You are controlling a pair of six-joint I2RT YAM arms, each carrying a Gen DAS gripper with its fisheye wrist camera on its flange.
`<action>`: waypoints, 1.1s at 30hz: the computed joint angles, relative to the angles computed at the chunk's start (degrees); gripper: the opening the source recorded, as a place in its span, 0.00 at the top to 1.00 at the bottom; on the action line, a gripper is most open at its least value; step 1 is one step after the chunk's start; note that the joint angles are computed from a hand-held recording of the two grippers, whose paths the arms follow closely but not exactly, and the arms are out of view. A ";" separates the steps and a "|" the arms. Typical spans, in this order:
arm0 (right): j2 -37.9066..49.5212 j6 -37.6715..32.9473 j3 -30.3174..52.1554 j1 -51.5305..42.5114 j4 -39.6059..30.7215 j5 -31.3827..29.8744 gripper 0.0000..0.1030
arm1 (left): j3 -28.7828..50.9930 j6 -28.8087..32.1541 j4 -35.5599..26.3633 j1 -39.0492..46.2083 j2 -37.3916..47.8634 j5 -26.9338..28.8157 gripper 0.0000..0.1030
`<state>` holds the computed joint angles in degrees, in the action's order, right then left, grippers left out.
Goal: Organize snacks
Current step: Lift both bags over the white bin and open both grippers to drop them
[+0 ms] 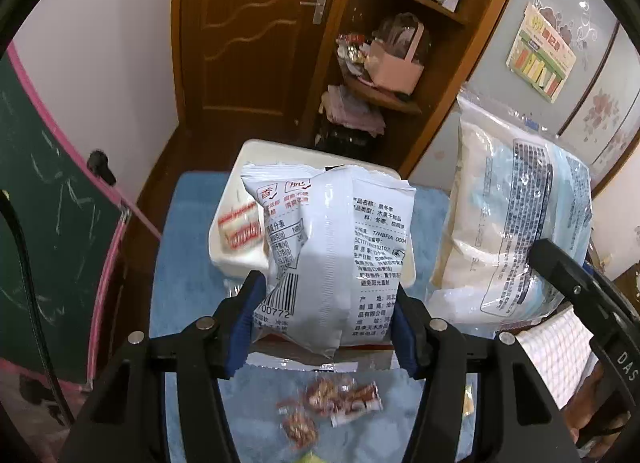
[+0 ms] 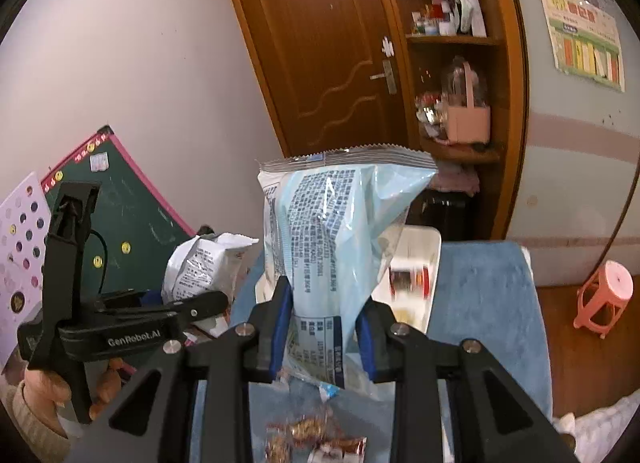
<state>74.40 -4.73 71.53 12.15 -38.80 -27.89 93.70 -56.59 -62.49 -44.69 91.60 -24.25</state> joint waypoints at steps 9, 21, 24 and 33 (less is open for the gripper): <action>9.40 1.56 7.98 2.32 3.64 3.45 0.71 | 10.83 7.16 0.15 6.39 8.08 0.02 0.45; 22.46 1.98 16.75 3.77 5.55 6.54 0.71 | 20.47 12.62 1.08 12.60 17.98 1.75 0.45; 25.28 1.82 18.85 4.48 5.39 7.45 0.71 | 22.66 13.54 1.23 13.64 20.41 1.89 0.45; 33.72 0.59 25.80 5.89 1.85 7.87 0.64 | 27.39 12.36 -1.87 15.95 26.56 2.76 0.27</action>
<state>108.12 -4.14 97.33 18.04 -36.95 -20.02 121.09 -44.22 -64.36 -28.74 118.16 -21.49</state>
